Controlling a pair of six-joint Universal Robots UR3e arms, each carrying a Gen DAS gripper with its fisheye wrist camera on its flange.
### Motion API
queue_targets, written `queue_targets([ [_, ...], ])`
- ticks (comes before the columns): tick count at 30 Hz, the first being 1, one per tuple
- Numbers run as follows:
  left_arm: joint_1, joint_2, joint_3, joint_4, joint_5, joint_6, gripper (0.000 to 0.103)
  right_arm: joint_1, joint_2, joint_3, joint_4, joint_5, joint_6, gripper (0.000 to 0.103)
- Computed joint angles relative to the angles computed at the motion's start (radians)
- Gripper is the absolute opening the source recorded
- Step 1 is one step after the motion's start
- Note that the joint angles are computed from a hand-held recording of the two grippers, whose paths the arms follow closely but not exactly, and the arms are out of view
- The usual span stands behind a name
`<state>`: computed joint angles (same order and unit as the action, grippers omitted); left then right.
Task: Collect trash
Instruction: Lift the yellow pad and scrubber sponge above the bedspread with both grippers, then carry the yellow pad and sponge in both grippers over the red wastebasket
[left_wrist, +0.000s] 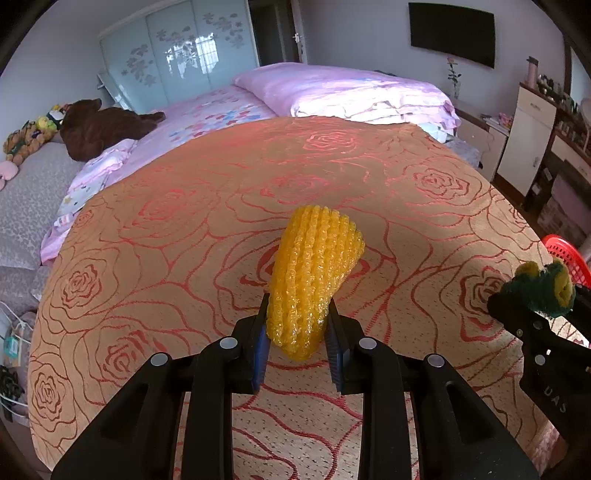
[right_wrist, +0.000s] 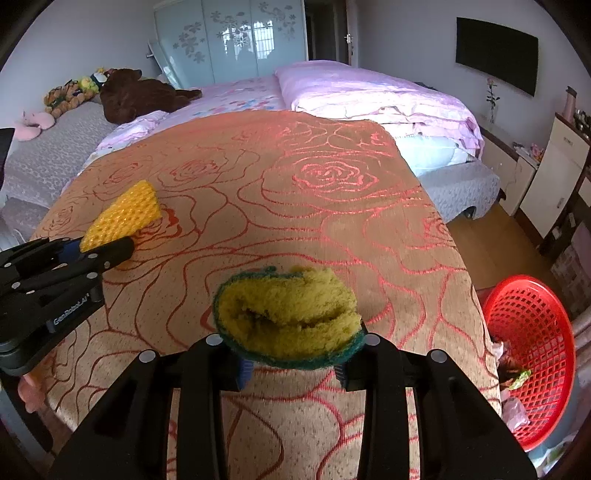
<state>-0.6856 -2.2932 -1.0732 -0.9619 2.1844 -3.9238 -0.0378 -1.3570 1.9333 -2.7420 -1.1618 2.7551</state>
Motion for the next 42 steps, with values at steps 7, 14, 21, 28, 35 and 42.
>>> queue_targets([
  [7,-0.010,-0.001,0.010,-0.003,0.004,-0.006,0.025,-0.019,-0.025,0.028,0.011,0.026,0.002,0.032],
  [14,-0.016,0.001,0.019,-0.005,0.010,-0.005,0.025,-0.031,-0.038,0.037,0.013,0.037,0.003,0.032],
  [21,-0.024,-0.004,0.042,-0.010,0.016,0.000,0.025,-0.056,-0.060,0.048,0.018,0.049,-0.001,0.032],
  [28,-0.030,-0.024,0.089,-0.021,0.016,0.016,0.025,-0.087,-0.087,0.053,0.029,0.052,-0.001,0.032],
  [35,-0.043,-0.089,0.219,-0.061,0.016,0.057,0.025,-0.140,-0.121,0.040,0.069,0.067,-0.014,0.032],
  [42,-0.056,-0.219,0.465,-0.149,0.002,0.111,0.025,-0.226,-0.151,0.032,0.130,0.081,-0.040,0.032],
])
